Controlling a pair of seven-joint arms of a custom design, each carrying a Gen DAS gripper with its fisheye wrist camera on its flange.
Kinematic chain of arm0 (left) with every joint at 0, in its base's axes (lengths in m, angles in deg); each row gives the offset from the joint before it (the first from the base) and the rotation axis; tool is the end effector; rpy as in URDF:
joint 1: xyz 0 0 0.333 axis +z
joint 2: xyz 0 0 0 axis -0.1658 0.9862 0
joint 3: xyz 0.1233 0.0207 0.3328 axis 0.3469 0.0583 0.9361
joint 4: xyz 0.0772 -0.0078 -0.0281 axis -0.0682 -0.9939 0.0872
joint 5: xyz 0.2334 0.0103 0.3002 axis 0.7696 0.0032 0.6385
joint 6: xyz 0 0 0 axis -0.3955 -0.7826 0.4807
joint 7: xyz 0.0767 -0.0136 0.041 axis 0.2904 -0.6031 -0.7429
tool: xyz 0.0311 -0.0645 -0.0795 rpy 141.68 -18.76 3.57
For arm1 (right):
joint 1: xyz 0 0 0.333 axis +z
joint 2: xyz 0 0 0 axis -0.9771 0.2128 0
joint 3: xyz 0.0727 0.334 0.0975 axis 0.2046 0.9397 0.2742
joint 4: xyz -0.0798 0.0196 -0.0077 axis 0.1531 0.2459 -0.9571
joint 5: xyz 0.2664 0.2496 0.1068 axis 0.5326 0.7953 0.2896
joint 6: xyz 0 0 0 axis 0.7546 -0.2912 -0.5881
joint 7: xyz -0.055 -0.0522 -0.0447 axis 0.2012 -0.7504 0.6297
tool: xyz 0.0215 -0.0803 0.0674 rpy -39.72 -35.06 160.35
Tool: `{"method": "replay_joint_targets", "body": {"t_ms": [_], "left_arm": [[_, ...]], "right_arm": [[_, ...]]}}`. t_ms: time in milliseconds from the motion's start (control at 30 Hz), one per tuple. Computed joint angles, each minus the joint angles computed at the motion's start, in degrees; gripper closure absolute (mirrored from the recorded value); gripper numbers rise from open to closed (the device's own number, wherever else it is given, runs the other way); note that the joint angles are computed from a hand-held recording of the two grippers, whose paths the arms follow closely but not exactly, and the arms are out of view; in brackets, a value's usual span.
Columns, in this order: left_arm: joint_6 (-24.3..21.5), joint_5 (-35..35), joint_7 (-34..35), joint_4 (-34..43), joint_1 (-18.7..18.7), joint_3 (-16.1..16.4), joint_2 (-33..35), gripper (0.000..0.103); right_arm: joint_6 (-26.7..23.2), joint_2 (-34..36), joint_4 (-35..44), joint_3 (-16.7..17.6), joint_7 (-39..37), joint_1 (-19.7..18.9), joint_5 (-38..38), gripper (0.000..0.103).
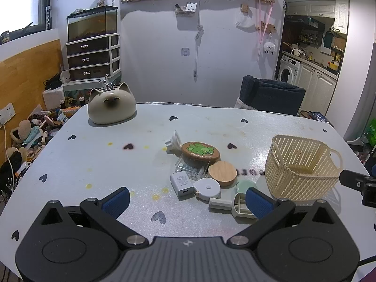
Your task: Organize rigid objects
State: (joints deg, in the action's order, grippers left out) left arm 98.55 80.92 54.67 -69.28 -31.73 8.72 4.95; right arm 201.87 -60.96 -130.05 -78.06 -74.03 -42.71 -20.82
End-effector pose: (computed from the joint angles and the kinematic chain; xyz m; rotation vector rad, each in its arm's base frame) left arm 0.6006 -0.3686 0.4515 -1.3900 2.0538 -0.9983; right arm 0.4916 0.3935 0.4512 -1.3665 1.9204 -1.0324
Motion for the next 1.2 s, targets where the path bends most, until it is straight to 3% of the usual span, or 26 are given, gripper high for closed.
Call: {"method": "replay_joint_targets", "body": {"t_ms": [1200], "left_arm": [[-0.17, -1.17, 1.07, -0.05, 0.32, -0.47, 0.03, 0.000]], "right_arm": [[0.48, 0.54, 0.41, -0.32, -0.50, -0.18, 0.11, 0.000]]}}
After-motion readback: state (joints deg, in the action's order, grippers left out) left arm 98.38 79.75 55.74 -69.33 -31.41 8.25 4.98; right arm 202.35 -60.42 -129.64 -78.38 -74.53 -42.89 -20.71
